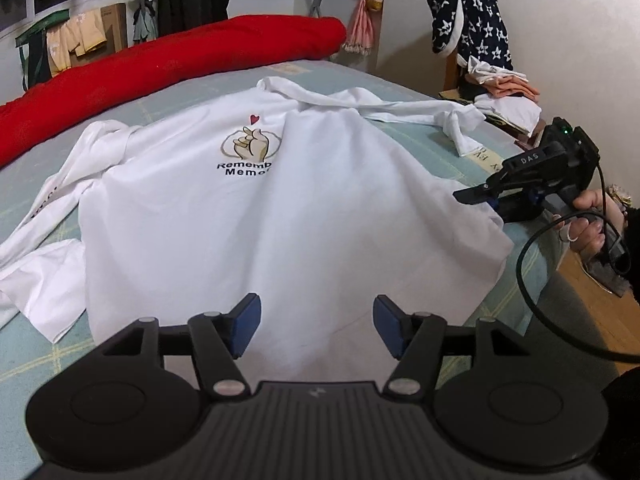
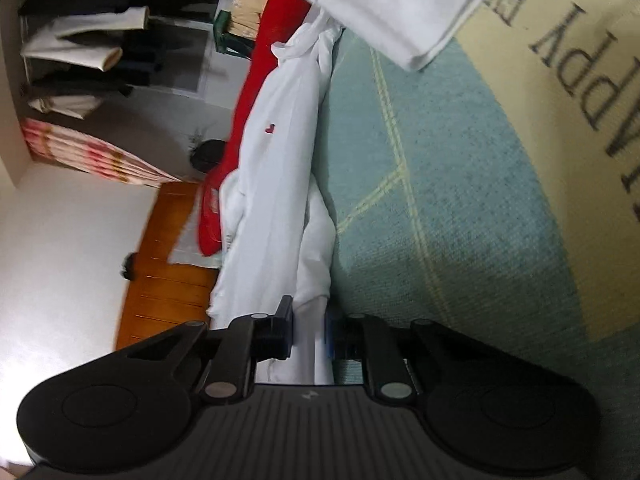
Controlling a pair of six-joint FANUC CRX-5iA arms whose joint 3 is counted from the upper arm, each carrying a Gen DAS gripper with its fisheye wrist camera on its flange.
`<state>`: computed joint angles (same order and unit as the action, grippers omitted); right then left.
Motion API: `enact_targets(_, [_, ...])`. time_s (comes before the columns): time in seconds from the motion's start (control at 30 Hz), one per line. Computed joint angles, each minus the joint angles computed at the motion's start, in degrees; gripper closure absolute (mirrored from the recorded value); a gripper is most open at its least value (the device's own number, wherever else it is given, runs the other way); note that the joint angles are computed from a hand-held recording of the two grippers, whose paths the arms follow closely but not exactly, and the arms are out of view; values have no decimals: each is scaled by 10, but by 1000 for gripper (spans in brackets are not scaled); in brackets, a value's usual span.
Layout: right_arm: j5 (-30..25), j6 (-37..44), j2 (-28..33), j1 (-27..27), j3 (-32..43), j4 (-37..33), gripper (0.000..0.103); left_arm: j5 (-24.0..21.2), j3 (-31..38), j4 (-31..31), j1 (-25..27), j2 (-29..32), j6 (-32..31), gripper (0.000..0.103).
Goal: Fold clothes
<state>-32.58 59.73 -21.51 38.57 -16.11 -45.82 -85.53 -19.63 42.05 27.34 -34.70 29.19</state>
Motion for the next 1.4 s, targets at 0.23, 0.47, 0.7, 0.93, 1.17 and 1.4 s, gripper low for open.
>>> enact_targets(0.23, [4,14,0,-4,-1,-16,85,0,-5,2,1,-3,1,40])
enact_targets(0.47, [7,-236,-14,108,-15,282,84,7,-3,-5,7,-13,-6,41])
enact_targets(0.7, [-49,-437,-65,176,-48,517,85,5,-2,2,23,-16,-12,41])
enact_targets(0.93, [-187,-474,-73,210,-23,603,87,12,-1,-4,13,-15,-11,41])
enact_targets(1.17, [-172,-486,-82,204,-41,626,83,18,7,-17,3,-6,-5,40])
enact_targets(1.4, [-132,-409,-11,159,15,588,69,30,17,-30,-7,5,14,40])
